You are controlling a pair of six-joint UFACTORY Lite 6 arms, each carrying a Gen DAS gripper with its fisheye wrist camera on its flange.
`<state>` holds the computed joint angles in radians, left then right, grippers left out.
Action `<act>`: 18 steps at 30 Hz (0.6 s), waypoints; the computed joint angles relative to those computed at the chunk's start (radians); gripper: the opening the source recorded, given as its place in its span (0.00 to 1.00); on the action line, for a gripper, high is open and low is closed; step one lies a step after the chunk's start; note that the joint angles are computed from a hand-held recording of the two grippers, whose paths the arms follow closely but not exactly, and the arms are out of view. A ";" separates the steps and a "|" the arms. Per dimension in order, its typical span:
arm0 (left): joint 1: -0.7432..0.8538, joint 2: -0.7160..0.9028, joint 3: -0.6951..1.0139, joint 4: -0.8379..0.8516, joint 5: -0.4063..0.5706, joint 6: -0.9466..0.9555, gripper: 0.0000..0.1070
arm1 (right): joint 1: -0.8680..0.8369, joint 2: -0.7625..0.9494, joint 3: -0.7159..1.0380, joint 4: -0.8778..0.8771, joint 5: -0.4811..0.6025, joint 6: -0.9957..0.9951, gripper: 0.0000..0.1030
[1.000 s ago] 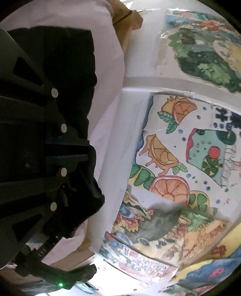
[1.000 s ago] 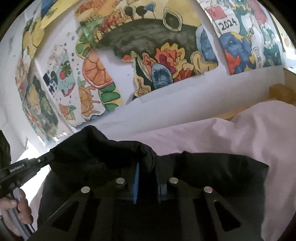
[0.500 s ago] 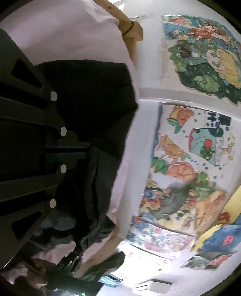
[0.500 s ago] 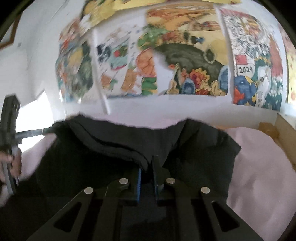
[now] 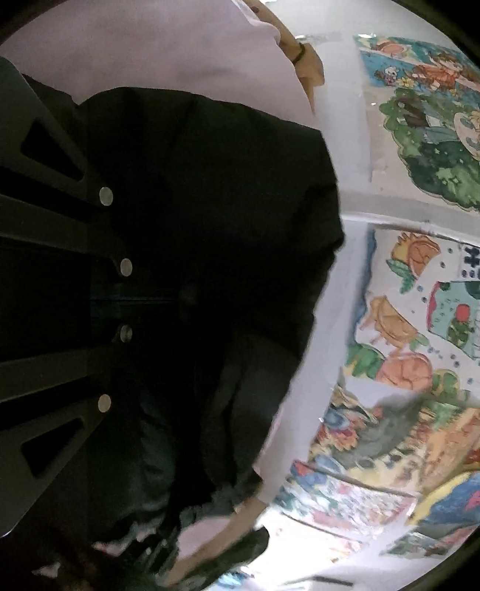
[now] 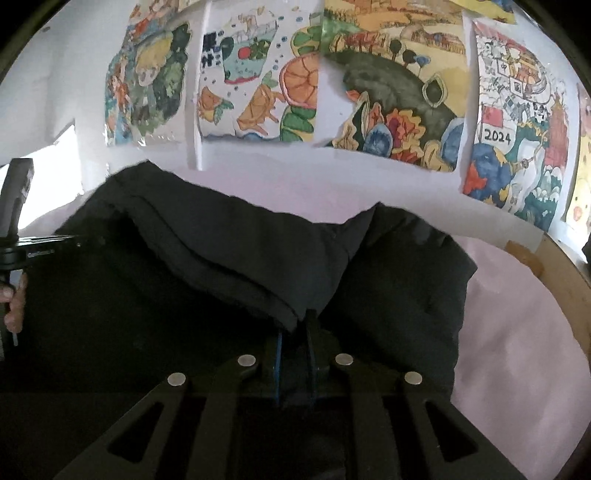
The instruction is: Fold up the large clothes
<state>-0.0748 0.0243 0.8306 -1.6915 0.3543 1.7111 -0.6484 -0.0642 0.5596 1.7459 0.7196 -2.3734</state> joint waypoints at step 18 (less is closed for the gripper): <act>-0.124 -0.057 0.230 0.004 0.035 -0.209 0.54 | 0.083 0.180 0.408 -0.120 0.062 0.630 0.52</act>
<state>-0.1987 -0.0324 1.0604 -1.6876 0.3890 1.5016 -0.5652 0.1155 0.9676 1.6263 0.7815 -1.7438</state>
